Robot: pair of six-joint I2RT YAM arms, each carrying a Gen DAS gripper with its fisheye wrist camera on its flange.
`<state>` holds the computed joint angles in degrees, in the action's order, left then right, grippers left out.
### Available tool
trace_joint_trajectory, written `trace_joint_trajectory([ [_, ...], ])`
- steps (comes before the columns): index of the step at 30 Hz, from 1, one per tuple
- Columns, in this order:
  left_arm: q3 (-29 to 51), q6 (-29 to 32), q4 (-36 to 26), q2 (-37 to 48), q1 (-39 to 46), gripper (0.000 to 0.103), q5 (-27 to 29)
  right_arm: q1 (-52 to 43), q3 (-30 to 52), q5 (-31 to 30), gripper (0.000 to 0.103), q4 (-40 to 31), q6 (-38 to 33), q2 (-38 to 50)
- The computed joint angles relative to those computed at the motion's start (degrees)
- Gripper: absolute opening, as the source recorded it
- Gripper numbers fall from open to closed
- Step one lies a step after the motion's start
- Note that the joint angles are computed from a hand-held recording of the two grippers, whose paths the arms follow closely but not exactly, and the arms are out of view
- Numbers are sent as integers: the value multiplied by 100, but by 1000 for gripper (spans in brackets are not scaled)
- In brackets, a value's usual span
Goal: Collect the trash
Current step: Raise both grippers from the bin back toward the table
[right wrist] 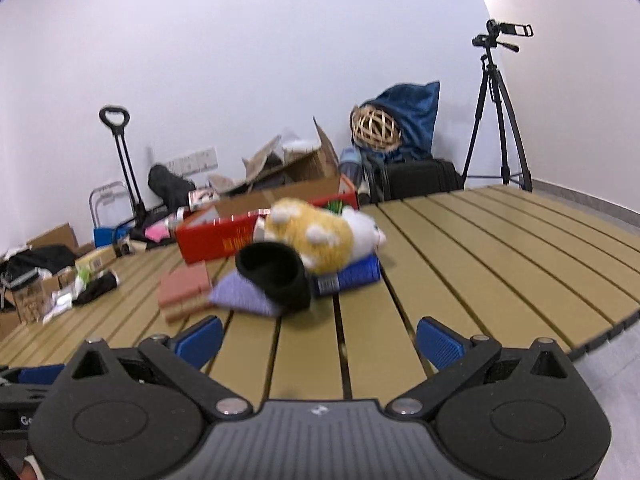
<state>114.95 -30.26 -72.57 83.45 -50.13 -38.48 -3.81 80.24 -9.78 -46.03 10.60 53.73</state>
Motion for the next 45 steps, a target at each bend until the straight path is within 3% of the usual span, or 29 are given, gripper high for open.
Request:
trace_joint_trajectory([
  [10, 840, 308, 244, 671, 627, 103, 156, 331, 280, 488, 103, 881, 281, 736],
  [19, 1558, 337, 161, 1223, 1225, 103, 439, 410, 1054, 740, 103, 1021, 720, 1795],
  [25, 1843, 544, 160, 1412, 1594, 103, 715, 557, 2138, 903, 103, 481, 1100, 2768],
  [29, 1615, 578, 290, 1280, 1863, 103, 937, 690, 3044, 1036, 103, 20, 1443, 3433],
  [34, 1486, 574, 274, 1217, 2096, 103, 1064, 943, 4645, 1610, 103, -1075, 1584, 4469],
  [38, 1473, 492, 245, 1202, 2185, 103, 1161, 935, 5994, 1621, 103, -2036, 1884, 5316],
  [45, 1464, 409, 304, 1161, 2299, 103, 1262, 939, 6256, 1740, 103, -2253, 2188, 5534],
])
